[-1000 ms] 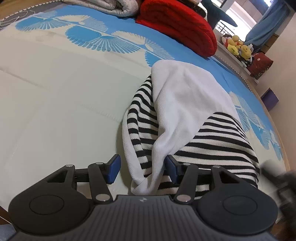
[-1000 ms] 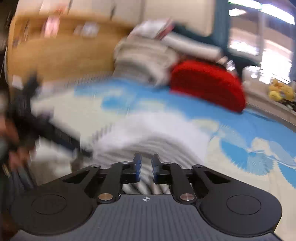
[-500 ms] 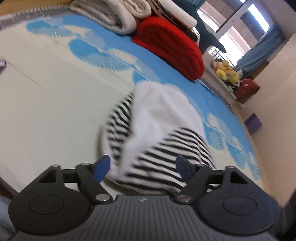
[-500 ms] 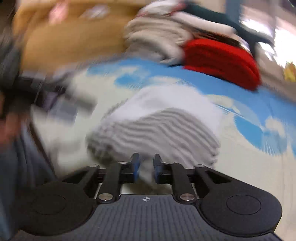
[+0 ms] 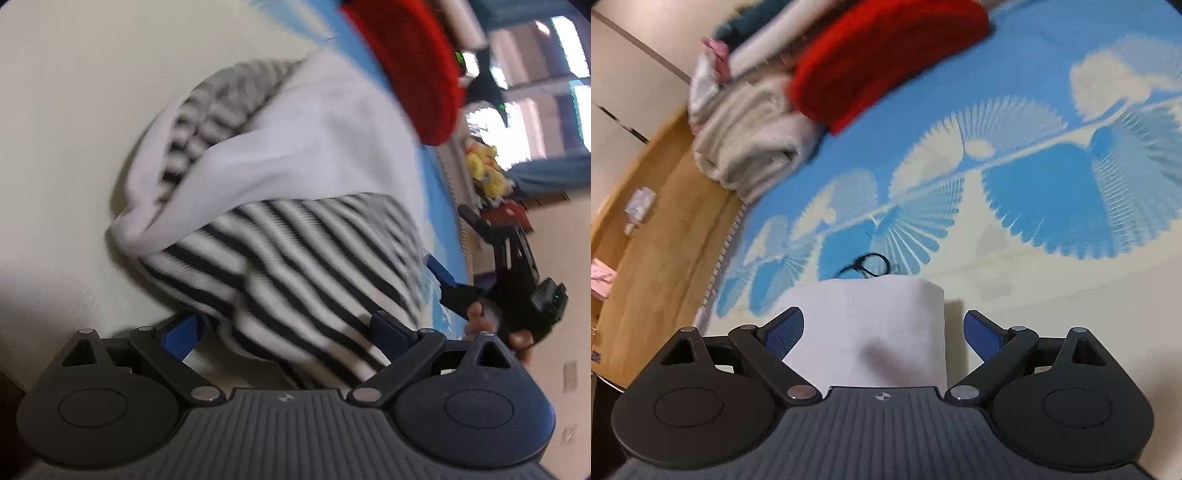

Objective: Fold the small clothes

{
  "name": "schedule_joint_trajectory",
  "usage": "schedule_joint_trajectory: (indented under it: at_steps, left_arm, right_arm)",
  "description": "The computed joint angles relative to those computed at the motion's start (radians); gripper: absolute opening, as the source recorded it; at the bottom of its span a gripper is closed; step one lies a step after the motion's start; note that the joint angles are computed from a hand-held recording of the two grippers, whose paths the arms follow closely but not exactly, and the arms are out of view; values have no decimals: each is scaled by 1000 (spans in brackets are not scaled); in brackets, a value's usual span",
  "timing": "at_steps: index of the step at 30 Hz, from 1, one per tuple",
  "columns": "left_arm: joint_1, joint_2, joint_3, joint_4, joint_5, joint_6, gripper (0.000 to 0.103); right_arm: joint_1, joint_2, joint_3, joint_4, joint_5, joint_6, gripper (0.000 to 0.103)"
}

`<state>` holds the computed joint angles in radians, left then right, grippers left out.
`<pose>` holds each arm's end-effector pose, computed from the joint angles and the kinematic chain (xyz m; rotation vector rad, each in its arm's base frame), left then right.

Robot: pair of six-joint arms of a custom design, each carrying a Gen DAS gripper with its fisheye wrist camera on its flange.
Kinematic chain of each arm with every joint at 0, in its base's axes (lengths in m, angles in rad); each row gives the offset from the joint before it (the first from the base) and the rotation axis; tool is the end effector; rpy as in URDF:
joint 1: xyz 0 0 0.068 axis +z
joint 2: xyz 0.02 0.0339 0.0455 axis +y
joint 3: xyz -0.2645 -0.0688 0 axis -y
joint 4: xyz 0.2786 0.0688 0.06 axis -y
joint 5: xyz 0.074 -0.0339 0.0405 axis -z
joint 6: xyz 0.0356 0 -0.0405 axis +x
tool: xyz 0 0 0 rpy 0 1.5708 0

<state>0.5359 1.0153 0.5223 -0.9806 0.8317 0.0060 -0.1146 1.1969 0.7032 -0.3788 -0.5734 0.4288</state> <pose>0.1543 0.0610 0.1617 -0.6327 2.5470 -1.0823 0.2644 -0.0110 0.2010 0.3982 2.3946 0.8403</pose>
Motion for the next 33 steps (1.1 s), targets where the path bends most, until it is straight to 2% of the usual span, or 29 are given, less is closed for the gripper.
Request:
schedule_joint_trajectory:
  at_steps: [2, 3, 4, 5, 6, 7, 8, 10, 13, 17, 20, 24, 28, 30, 33]
  left_arm:
    - [37, 72, 16, 20, 43, -12, 97]
    - [47, 96, 32, 21, 38, -20, 92]
    - [60, 98, 41, 35, 17, -41, 75]
    - [71, 116, 56, 44, -15, -47, 59]
    - [86, 161, 77, 37, -26, -36, 53]
    - [95, 182, 89, 35, -26, -37, 46]
    - [86, 204, 110, 35, -41, -29, 42]
    - [37, 231, 160, 59, -81, -29, 38]
    - [-82, 364, 298, 178, -161, -90, 38]
    - [-280, 730, 664, 329, -259, -164, 38]
    - [-423, 996, 1023, 327, -331, -139, 37]
    - [-576, 1255, 1412, 278, -400, -123, 37]
    - [-638, 1396, 1619, 228, -421, -102, 38]
    - [-633, 1451, 1701, 192, -410, -101, 39]
    - [-606, 1477, 1741, 206, -388, -131, 40]
  right_arm:
    - [46, 161, 63, 20, 5, -19, 94]
    - [58, 221, 87, 27, -20, -28, 94]
    - [66, 264, 101, 42, -61, -32, 89]
    - [78, 293, 107, 71, -76, -35, 78]
    - [91, 309, 117, 83, -72, -63, 72]
    - [102, 315, 126, 90, -70, -100, 54]
    - [103, 316, 132, 92, -81, -123, 46]
    - [106, 313, 146, 97, -77, -146, 39]
    - [88, 307, 141, 183, -41, -106, 35]
    - [7, 319, 96, 362, 17, 28, 33]
    - [-96, 333, 31, 473, 6, 107, 33]
    - [-234, 323, -80, 565, -90, 133, 33]
    - [-274, 294, -160, 635, -123, 146, 33]
    - [-270, 275, -165, 628, -114, 143, 33]
    - [-259, 261, -151, 603, -100, 157, 33]
